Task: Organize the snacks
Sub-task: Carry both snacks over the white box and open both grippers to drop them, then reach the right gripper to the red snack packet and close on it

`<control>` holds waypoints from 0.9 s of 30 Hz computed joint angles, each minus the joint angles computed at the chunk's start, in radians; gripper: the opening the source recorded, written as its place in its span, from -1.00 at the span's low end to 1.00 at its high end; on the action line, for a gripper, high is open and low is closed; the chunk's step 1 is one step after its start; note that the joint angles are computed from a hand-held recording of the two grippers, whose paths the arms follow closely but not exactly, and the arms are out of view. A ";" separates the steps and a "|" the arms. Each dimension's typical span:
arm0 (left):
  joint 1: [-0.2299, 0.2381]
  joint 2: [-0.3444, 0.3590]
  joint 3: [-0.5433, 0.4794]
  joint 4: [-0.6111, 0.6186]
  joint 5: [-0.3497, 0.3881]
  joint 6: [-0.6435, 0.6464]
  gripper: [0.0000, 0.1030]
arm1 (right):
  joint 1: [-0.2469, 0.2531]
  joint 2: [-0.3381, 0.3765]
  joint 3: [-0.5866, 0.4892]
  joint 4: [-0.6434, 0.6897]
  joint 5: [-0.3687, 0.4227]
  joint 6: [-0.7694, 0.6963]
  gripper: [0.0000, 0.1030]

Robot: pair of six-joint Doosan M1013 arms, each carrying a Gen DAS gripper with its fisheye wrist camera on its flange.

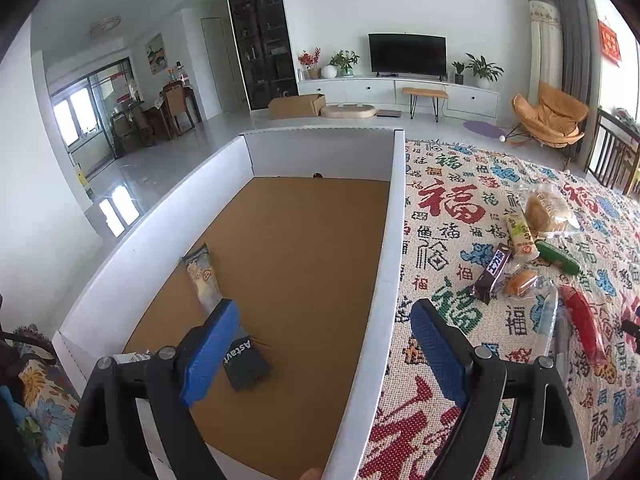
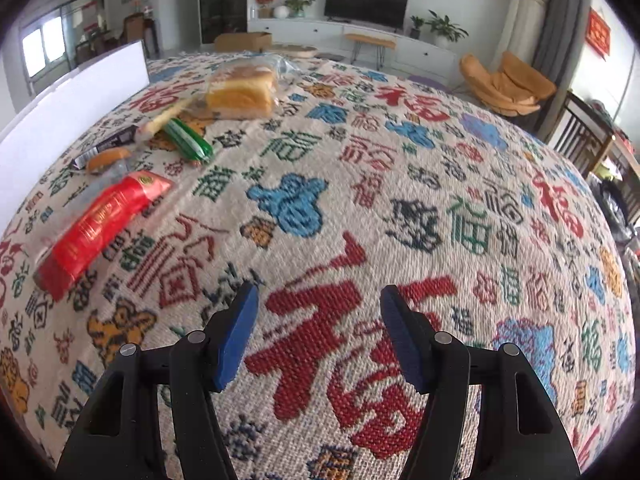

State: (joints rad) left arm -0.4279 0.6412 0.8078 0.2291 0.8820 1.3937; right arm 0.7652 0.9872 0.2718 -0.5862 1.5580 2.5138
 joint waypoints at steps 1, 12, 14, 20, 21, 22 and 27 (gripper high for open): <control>0.005 -0.015 0.024 -0.016 -0.014 0.003 0.69 | 0.001 -0.026 0.058 0.002 -0.033 0.025 0.30; -0.074 -0.138 0.208 0.301 -0.182 -0.193 0.86 | -0.004 -0.038 0.101 0.016 -0.087 0.094 0.61; -0.095 -0.173 0.256 0.335 -0.243 -0.229 1.00 | -0.002 -0.020 0.066 0.008 -0.061 0.078 0.62; -0.103 -0.157 0.228 -0.213 -0.088 0.175 1.00 | -0.002 -0.027 0.079 0.011 -0.070 0.086 0.63; -0.104 -0.144 0.220 -0.269 -0.038 0.205 0.99 | -0.002 -0.027 0.079 0.011 -0.070 0.086 0.63; -0.109 -0.135 0.219 -0.293 0.001 0.217 0.99 | -0.002 -0.026 0.078 0.010 -0.069 0.085 0.63; -0.128 -0.094 0.218 -0.292 0.106 0.219 0.99 | -0.002 -0.026 0.077 0.010 -0.068 0.085 0.63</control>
